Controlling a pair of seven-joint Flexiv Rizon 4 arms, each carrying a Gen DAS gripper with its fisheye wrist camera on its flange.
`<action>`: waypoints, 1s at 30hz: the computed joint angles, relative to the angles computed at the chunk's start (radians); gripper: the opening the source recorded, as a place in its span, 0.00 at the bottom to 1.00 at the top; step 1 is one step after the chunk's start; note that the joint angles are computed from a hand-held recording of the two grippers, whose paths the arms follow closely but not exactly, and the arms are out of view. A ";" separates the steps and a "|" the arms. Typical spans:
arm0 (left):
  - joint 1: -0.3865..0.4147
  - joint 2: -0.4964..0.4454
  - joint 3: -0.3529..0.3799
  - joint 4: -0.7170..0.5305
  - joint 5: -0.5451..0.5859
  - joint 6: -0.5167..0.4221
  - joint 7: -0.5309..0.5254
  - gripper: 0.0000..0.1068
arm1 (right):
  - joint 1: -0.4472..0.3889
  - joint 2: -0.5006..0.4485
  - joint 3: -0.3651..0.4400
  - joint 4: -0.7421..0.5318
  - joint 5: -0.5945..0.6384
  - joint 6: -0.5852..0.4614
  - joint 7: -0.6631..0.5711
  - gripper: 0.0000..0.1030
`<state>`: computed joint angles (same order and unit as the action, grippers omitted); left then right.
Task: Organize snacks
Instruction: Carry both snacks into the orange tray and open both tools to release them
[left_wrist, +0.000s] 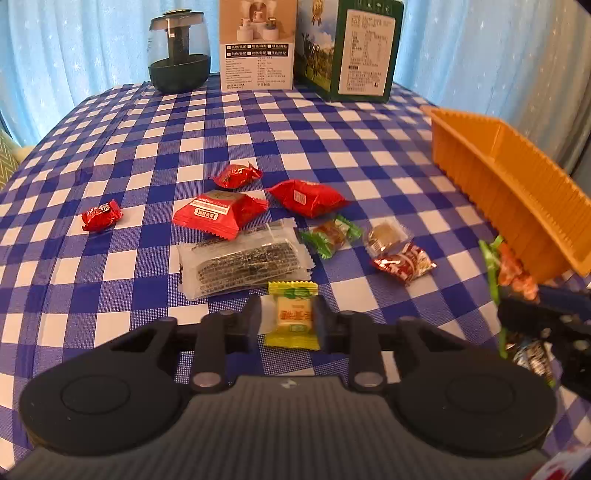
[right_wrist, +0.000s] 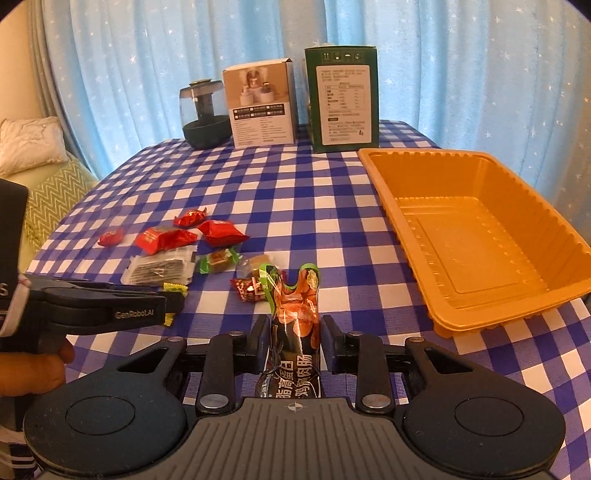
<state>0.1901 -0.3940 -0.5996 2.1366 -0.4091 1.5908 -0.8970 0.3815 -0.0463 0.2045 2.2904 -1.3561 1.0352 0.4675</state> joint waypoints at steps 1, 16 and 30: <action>-0.018 0.000 0.021 -0.003 0.010 0.006 -0.003 0.18 | -0.001 0.002 0.000 0.002 -0.001 0.001 0.003 0.29; 0.218 0.104 -0.332 0.097 -0.103 0.020 -0.011 0.17 | -0.038 0.110 0.012 0.027 0.002 -0.022 0.031 0.29; -0.016 0.011 -0.304 -0.098 -0.009 -0.030 -0.141 0.17 | -0.288 0.305 -0.048 0.156 0.094 0.130 -0.196 0.29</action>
<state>0.1743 -0.3831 -0.9032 2.0386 -0.4186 1.5607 -1.0379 0.0931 0.2585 0.1560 2.4462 -1.2625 1.1647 0.2712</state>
